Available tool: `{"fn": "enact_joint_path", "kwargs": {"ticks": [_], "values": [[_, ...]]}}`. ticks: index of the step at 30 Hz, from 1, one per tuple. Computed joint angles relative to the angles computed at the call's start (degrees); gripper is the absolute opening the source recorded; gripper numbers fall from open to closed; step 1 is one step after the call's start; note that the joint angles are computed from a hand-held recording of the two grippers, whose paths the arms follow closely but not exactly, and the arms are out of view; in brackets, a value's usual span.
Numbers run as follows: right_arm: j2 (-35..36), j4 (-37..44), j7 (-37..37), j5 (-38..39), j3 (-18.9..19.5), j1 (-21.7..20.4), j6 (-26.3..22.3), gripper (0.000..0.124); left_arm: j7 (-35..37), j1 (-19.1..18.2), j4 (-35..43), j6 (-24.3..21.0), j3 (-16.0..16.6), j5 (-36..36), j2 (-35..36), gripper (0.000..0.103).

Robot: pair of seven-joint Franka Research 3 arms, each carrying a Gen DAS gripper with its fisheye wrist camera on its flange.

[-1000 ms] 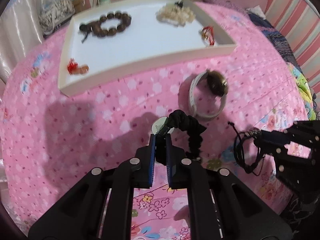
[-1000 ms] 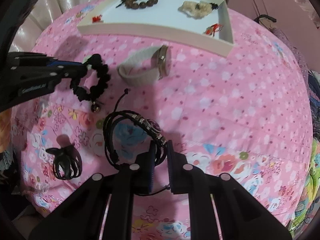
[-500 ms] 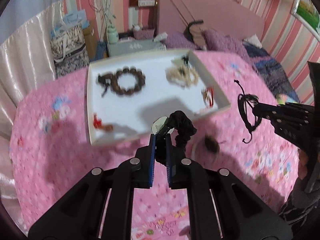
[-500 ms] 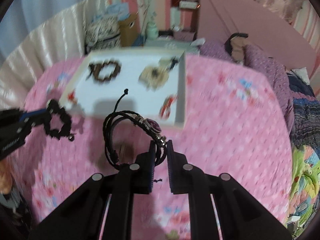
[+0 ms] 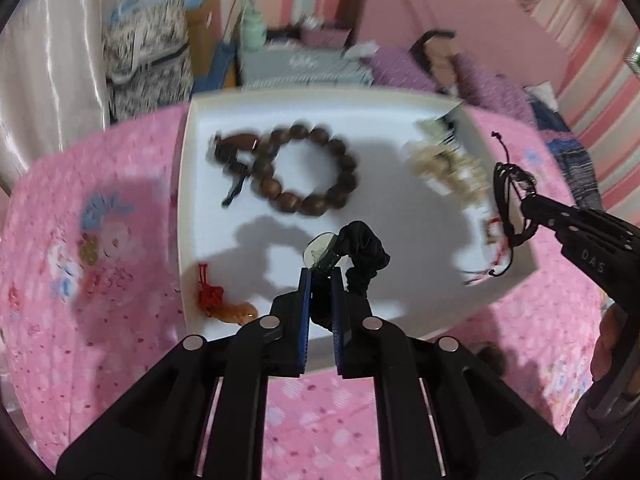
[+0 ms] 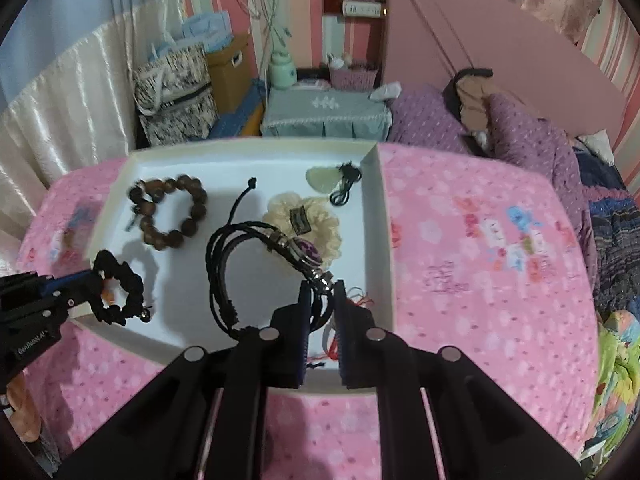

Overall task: Organize jewelry
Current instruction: 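Carry both black items over the white tray with both tools, then open both tools to drop the black items into the tray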

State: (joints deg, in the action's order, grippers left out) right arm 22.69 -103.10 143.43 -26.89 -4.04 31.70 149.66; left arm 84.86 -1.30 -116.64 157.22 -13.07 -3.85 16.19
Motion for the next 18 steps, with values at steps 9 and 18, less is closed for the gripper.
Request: {"fn": "enact_joint_path", "kwargs": {"ticks": [9, 18], "values": [[5.16, 3.02, -4.30, 6.99, 0.34, -1.28, -0.79, 0.011, -6.26, -1.97, 2.77, -0.16, 2.96, 7.25, 4.45, 0.007], [7.05, 4.42, -6.23, 9.05, -0.58, -0.19, -0.59, 0.011, -10.47, -2.03, 4.15, -0.71, 3.63, 12.02, 6.09, 0.007]]}}
